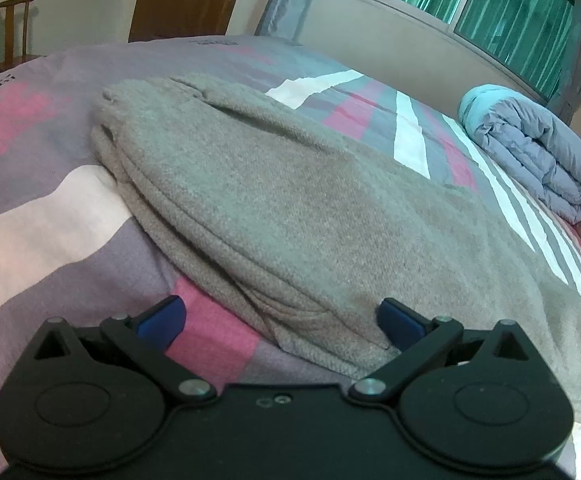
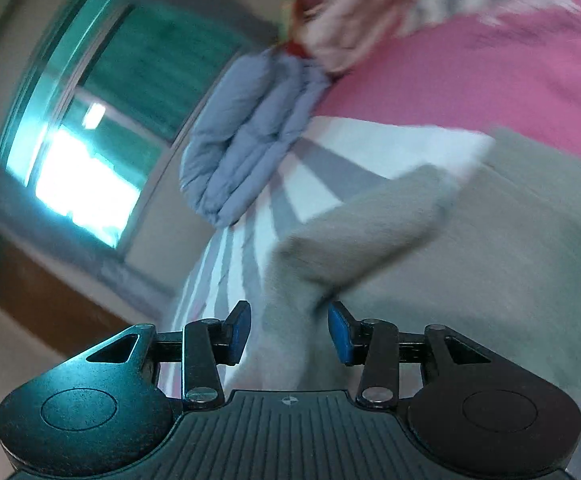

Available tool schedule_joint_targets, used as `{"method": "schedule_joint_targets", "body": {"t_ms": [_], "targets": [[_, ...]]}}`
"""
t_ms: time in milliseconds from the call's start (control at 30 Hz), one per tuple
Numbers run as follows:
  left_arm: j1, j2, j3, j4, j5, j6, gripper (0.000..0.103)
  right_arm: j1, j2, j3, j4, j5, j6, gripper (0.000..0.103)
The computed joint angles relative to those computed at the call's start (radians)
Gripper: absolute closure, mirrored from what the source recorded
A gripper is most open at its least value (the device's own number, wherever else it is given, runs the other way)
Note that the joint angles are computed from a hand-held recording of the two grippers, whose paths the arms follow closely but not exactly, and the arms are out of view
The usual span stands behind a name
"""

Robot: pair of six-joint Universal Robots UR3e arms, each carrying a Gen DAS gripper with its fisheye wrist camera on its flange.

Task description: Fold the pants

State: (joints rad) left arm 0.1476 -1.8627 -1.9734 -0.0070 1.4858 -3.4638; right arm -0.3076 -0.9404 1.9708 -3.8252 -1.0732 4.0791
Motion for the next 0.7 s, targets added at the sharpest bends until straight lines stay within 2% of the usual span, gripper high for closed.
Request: {"method": "schedule_joint_targets", "body": {"t_ms": [67, 167, 267, 333, 400, 433, 533, 633, 700], "targets": [[0.005, 0.004, -0.010, 0.010, -0.007, -0.001, 0.006, -0.068, -0.001, 0.081, -0.040, 0.082, 0.062, 0.060], [0.013, 0.010, -0.022, 0.018, -0.019, 0.003, 0.006, -0.111, 0.119, 0.090, -0.245, 0.180, 0.217, 0.060], [0.017, 0.014, -0.025, 0.018, -0.024, 0.003, 0.006, -0.157, 0.280, -0.092, -0.354, 0.343, 0.456, 0.060], [0.017, 0.015, -0.026, 0.017, -0.023, 0.001, 0.006, -0.148, 0.325, -0.199, -0.353, 0.354, 0.550, 0.060], [0.019, 0.016, -0.029, 0.018, -0.027, 0.003, 0.006, -0.141, 0.289, -0.216, -0.276, 0.324, 0.516, 0.064], [0.021, 0.018, -0.031, 0.020, -0.030, 0.005, 0.006, -0.137, 0.258, -0.210, -0.269, 0.295, 0.479, 0.095], [0.026, 0.020, -0.036, 0.025, -0.039, 0.006, 0.006, -0.126, -0.007, -0.044, -0.161, 0.183, 0.207, 0.096], [0.027, 0.020, -0.039, 0.030, -0.040, 0.004, 0.006, -0.119, -0.240, 0.133, -0.128, 0.099, -0.042, 0.097], [0.029, 0.022, -0.044, 0.033, -0.045, 0.004, 0.006, -0.111, -0.349, 0.247, -0.017, 0.050, -0.154, 0.097]]}}
